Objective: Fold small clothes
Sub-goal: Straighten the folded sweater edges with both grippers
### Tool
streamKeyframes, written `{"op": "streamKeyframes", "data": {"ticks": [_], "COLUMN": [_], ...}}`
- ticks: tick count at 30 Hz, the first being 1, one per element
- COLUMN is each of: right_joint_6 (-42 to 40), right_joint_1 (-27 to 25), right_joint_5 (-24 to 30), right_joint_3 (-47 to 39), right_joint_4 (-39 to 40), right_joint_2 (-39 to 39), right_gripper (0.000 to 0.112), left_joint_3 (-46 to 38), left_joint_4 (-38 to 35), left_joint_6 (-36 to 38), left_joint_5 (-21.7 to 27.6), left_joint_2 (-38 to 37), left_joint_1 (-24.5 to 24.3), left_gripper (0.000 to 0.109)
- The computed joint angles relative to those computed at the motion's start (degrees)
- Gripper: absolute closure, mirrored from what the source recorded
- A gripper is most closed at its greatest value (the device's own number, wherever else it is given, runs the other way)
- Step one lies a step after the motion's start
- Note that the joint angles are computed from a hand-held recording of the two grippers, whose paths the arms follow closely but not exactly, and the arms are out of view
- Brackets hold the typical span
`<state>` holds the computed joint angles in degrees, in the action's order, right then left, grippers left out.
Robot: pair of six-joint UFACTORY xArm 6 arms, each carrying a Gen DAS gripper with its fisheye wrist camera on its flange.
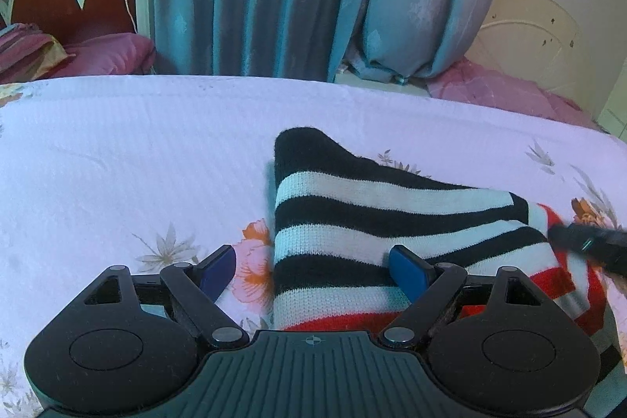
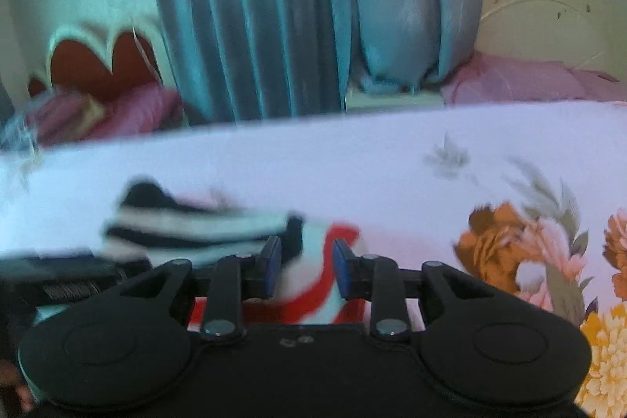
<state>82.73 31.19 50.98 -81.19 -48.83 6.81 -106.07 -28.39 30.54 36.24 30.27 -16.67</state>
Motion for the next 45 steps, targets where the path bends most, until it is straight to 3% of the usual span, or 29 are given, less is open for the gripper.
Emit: {"op": "streamKeyframes", "data": {"ticks": [4,8,20,25,37,45], "right_joint_6": [-0.04,-1.52,1.02,0.26,1.61,3.93], "right_joint_1": [-1.36,-0.15,4.38,6.60,7.19,13.66], "right_joint_5": [-1.00,1.57,-2.18,2.43,3.82,7.27], "right_joint_3": [2.40,0.32,5.22,6.03,6.37,7.50], "right_joint_4": [2.56,2.87,0.50,1.75,2.29,-2.39], "right_joint_2": [-0.07,0.10,-6.21,-5.52,-5.96,-10.17], "right_gripper": [0.091,0.085,0.087,0.094,0.092,0.089], "left_joint_3": [0.26,1.36,16.76,22.25,23.66,30.63], "left_joint_4": [1.16,0.60,-10.80,-9.84,-3.62,-6.75], "left_joint_6": [-0.39,-0.36,13.21,14.25,9.67,13.24], "left_joint_5": [-0.12,0.27,1.32,-1.42,-3.09,-2.40], "left_joint_2": [-0.39,-1.92,-15.48,-17.97,-19.10,-27.48], "left_joint_1": [-0.17,0.15,2.22,1.42,0.43,1.45], "left_gripper": [0.024,0.024,0.024,0.024,0.024,0.024]}}
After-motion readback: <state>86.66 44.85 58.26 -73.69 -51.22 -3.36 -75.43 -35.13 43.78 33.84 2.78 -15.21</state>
